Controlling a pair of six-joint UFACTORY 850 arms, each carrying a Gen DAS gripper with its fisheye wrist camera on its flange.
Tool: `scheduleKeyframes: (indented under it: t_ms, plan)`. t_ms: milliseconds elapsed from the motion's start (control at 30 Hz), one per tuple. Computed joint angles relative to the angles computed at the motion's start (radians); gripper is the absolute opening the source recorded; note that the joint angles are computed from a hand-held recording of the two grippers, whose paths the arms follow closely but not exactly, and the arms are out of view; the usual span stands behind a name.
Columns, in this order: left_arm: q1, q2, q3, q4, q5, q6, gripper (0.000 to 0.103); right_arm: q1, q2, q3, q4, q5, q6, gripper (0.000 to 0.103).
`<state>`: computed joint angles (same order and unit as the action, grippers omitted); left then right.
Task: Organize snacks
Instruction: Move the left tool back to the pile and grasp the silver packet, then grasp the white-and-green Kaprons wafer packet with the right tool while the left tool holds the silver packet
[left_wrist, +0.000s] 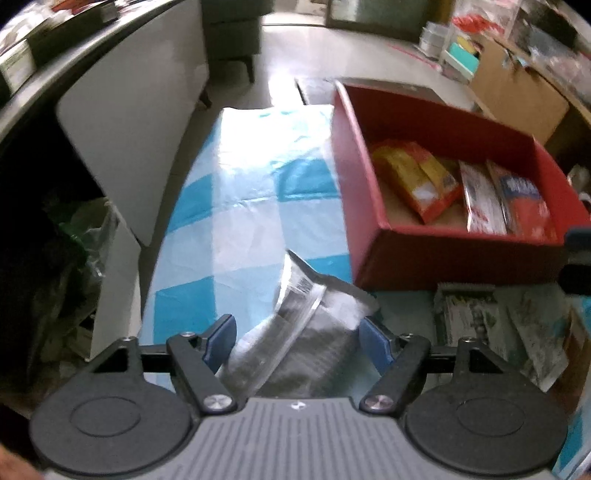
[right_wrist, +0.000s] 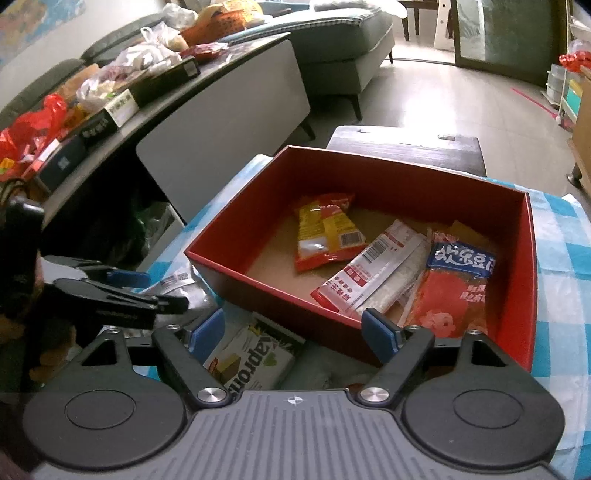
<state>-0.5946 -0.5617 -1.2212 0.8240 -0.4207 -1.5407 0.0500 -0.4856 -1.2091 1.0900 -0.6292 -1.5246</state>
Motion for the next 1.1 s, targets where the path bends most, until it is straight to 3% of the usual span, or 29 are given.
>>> scheduleKeyframes:
  t_ms: [167, 300, 433, 733, 1000, 1100]
  plan:
    - [-0.044, -0.036, -0.036, 0.034, -0.081, 0.03, 0.068, -0.003, 0.007, 0.003, 0.006, -0.02, -0.009, 0.086]
    - [-0.066, -0.014, -0.014, 0.026, -0.085, -0.008, 0.053, -0.004, 0.008, 0.003, 0.002, -0.03, -0.008, 0.086]
    - [-0.089, 0.002, 0.0, -0.02, -0.105, -0.031, 0.047, -0.006, 0.016, 0.009, -0.011, -0.046, 0.0, 0.086]
    - [-0.116, 0.071, 0.077, -0.084, -0.033, -0.1, 0.042, 0.0, 0.005, 0.017, -0.101, -0.093, 0.079, 0.086]
    - [-0.107, 0.091, 0.104, -0.094, 0.013, -0.138, 0.042, 0.078, -0.049, 0.022, -0.122, 0.021, 0.261, 0.086]
    - [-0.1, 0.09, 0.107, -0.121, 0.022, -0.136, 0.043, 0.105, -0.073, 0.02, -0.136, 0.059, 0.358, 0.091]
